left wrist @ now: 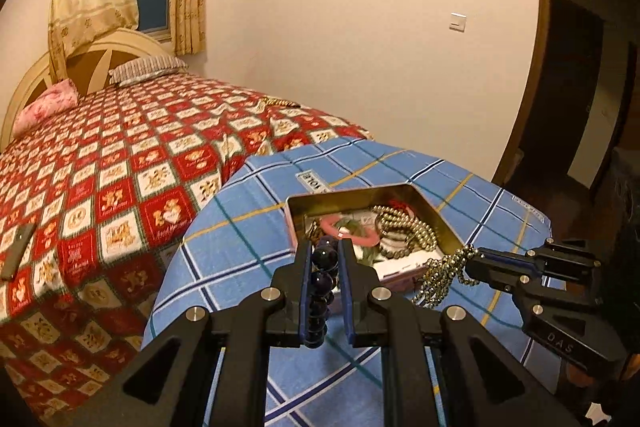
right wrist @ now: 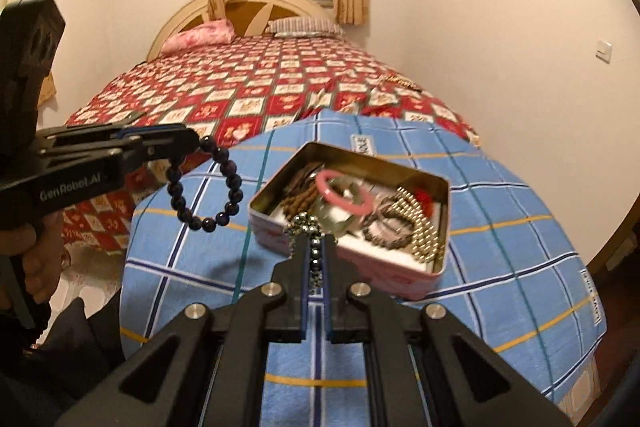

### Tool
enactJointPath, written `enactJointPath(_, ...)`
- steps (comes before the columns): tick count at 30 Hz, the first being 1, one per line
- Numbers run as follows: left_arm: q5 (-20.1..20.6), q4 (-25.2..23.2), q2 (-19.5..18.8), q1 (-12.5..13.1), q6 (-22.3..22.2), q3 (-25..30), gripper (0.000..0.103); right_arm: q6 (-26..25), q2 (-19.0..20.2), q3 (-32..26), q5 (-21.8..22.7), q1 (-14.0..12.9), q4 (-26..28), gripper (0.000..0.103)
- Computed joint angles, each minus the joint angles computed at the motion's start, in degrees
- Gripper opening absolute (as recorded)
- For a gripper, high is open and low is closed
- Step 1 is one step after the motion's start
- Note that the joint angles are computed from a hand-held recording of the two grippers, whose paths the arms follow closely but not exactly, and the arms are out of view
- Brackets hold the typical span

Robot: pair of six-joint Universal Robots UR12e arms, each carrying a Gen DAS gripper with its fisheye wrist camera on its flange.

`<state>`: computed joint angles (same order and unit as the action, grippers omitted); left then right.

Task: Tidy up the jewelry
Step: 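Carry the purple bracelet and gold chain over the pink tin and lower them inside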

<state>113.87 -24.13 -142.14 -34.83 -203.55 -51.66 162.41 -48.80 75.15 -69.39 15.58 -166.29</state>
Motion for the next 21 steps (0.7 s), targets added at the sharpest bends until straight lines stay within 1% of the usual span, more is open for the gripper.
enactJointPath(5,0.3,-0.7,-1.3,-0.1,1.8,3.0,0.012,1.4,0.4,-0.8,-0.7,-0.3,-1.0,0.007)
enactJointPath(11,0.6,-2.2,-2.9,0.1,2.9,6.2,0.012,2.6,0.7,-1.6,-1.3,-0.5,-2.4,0.007)
enactJointPath(21,0.6,-5.4,-5.6,0.3,4.9,11.6,0.012,3.7,2.0,-4.4,-2.2,-0.7,-2.7,0.007)
